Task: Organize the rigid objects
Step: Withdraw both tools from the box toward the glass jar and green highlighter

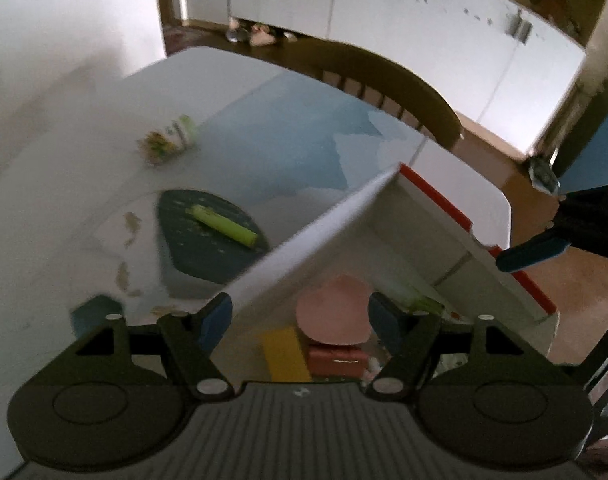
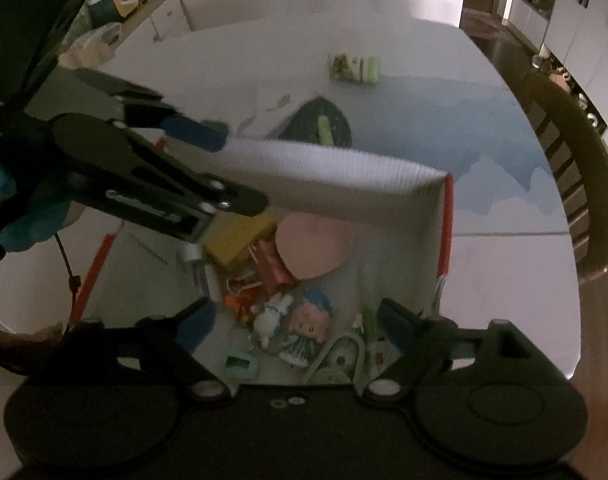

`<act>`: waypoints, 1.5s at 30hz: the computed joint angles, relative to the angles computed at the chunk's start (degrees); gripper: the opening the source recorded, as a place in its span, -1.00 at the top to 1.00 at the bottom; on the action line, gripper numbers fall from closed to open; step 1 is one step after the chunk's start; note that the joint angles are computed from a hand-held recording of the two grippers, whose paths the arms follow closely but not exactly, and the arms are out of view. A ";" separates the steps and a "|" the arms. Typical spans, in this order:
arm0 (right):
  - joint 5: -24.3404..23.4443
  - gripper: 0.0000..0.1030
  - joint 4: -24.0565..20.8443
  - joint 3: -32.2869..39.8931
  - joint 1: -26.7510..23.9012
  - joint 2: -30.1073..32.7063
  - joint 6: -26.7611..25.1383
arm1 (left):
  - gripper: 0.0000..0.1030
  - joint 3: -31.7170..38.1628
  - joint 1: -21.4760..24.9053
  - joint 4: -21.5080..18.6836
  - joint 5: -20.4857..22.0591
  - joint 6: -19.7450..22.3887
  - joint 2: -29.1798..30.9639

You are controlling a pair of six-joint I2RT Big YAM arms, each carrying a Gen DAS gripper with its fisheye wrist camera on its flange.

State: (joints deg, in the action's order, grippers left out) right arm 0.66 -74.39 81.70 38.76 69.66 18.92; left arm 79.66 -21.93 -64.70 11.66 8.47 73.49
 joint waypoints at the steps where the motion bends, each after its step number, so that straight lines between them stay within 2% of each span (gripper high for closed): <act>1: -0.04 -0.75 0.21 0.37 -0.23 0.12 -0.11 | -0.47 0.00 0.77 0.12 0.16 -0.45 -0.41; 7: -1.48 -0.81 1.63 2.75 -2.38 1.10 -0.53 | -0.47 0.53 4.81 0.63 0.39 -1.56 -1.46; 11: -1.67 -0.83 2.26 5.18 -3.78 2.54 -1.04 | -0.60 1.06 7.15 1.16 0.52 -1.96 -1.34; 18: -1.95 -0.87 2.93 10.59 -6.84 7.45 -3.13 | -0.62 3.55 9.70 0.71 -0.25 -3.46 1.85; 26: -2.99 -0.86 1.28 17.86 -8.19 15.97 -7.77 | -0.64 9.94 9.79 2.33 -4.85 -4.15 8.91; 33: -4.13 -0.77 -1.23 22.91 -9.20 22.97 -13.83 | -0.64 21.53 8.91 -1.52 -6.63 -6.34 19.24; 35: -4.72 -0.74 -2.21 24.25 -9.42 24.96 -15.80 | -0.64 24.52 8.35 -2.06 -7.18 -5.53 21.92; 40: -6.62 -0.63 -4.42 27.45 -9.93 29.57 -19.59 | -0.64 28.74 7.07 0.45 -9.82 0.06 26.87; 45: -8.36 -0.52 -6.03 30.25 -10.31 33.51 -22.85 | -0.64 33.06 6.81 0.50 -9.70 3.03 31.91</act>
State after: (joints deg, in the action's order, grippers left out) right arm -7.70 -80.42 111.95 28.45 103.16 -3.93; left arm 112.73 -15.12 -64.20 1.96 11.51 105.40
